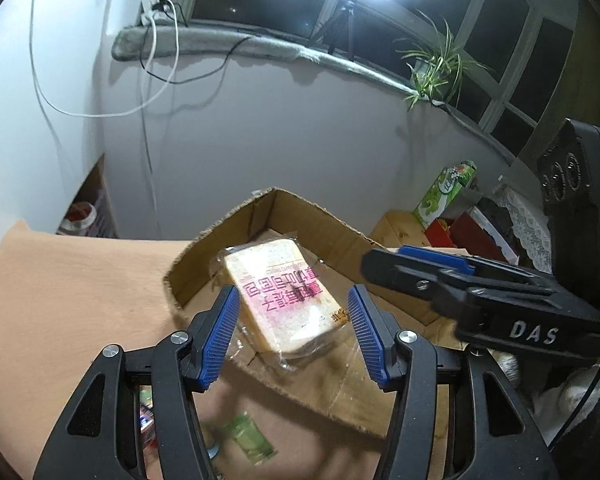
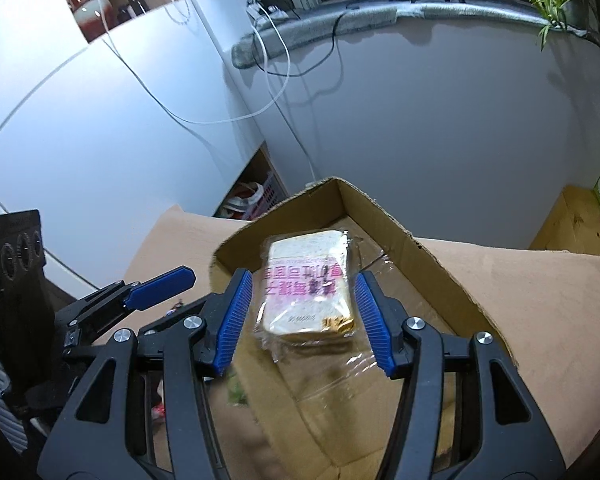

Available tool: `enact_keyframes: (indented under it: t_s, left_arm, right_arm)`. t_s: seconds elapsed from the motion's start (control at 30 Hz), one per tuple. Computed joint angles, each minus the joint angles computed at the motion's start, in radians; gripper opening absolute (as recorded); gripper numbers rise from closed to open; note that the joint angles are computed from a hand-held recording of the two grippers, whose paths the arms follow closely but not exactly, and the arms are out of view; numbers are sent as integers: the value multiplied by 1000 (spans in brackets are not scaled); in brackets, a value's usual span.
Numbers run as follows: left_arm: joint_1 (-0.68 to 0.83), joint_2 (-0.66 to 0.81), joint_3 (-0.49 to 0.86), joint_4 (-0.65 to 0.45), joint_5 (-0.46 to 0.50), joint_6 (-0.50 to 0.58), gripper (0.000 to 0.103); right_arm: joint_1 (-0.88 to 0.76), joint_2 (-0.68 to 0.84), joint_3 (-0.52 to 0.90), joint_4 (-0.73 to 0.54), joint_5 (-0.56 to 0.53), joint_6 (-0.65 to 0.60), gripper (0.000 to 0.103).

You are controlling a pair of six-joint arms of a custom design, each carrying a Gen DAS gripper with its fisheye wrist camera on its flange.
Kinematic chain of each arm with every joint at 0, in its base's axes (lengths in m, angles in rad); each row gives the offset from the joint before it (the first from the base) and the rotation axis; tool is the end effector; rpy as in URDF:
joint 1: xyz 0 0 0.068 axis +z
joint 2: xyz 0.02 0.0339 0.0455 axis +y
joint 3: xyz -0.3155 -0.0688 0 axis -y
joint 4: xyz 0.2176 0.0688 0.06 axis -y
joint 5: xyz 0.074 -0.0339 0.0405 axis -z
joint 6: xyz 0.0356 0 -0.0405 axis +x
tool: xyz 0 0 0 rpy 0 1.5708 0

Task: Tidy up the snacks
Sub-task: 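Lift the bread loaf with the right gripper and lower it into the cardboard box, then grasp the Snickers bar with the right gripper while the left gripper grasps the chocolate bag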

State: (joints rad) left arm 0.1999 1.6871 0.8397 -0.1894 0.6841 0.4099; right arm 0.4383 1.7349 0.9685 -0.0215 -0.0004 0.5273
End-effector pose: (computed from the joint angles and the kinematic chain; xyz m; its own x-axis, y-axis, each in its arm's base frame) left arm 0.2959 0.0370 0.2160 -0.7094 0.1714 -0.6836 0.4842 0.8233 -0.2961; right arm 0.3144 0.1474 0.2394 -0.7684 0.1956 -0.6094 -0.0440 0.9338 0.3552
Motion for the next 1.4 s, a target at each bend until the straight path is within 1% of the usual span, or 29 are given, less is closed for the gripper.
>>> enact_keyframes:
  t_s: [0.13, 0.3, 0.43, 0.47, 0.57, 0.63, 0.67, 0.7, 0.8, 0.87, 1.0, 1.07, 1.17, 1.23, 1.4]
  left_arm:
    - [55, -44, -17, -40, 19, 50, 55]
    - [167, -105, -31, -130, 71, 161, 55]
    - [282, -138, -31, -233, 122, 288, 55]
    - [324, -143, -33, -261, 136, 336, 55]
    - [418, -145, -39, -329, 165, 443, 55]
    - [485, -128, -35, -386, 181, 527, 55]
    - [516, -118, -37, -405, 185, 565, 55]
    - [536, -114, -40, -414, 185, 590, 55]
    - [624, -77, -64, -442, 174, 708, 55]
    - [666, -34, -76, -446, 154, 767, 55]
    - [727, 17, -109, -418, 124, 839, 55]
    - [750, 53, -120, -411, 106, 872, 55]
    - [770, 92, -149, -367, 79, 896, 55]
    - [785, 111, -163, -347, 62, 912, 55]
    - [786, 103, -200, -292, 34, 944, 56]
  right_arm:
    - [39, -85, -39, -17, 37, 11, 56]
    - [137, -185, -93, -49, 112, 33, 57]
    - [253, -230, -126, -82, 192, 50, 57]
    - [291, -234, -134, -90, 211, 58, 57]
    - [375, -235, -168, -95, 245, 99, 57]
    - [423, -234, -204, -75, 248, 134, 58]
    - [452, -231, -225, -61, 249, 161, 60]
    - [476, -227, -243, -47, 248, 185, 64]
    - [554, -200, -299, 0, 240, 284, 65]
    - [591, -174, -336, 52, 218, 345, 65]
    - [649, -94, -386, 157, 165, 459, 65]
    - [668, -54, -421, 241, 139, 513, 65]
    - [687, -9, -445, 321, 116, 567, 65]
    - [693, 16, -432, 335, 110, 579, 65]
    - [697, 89, -338, 273, 99, 560, 65]
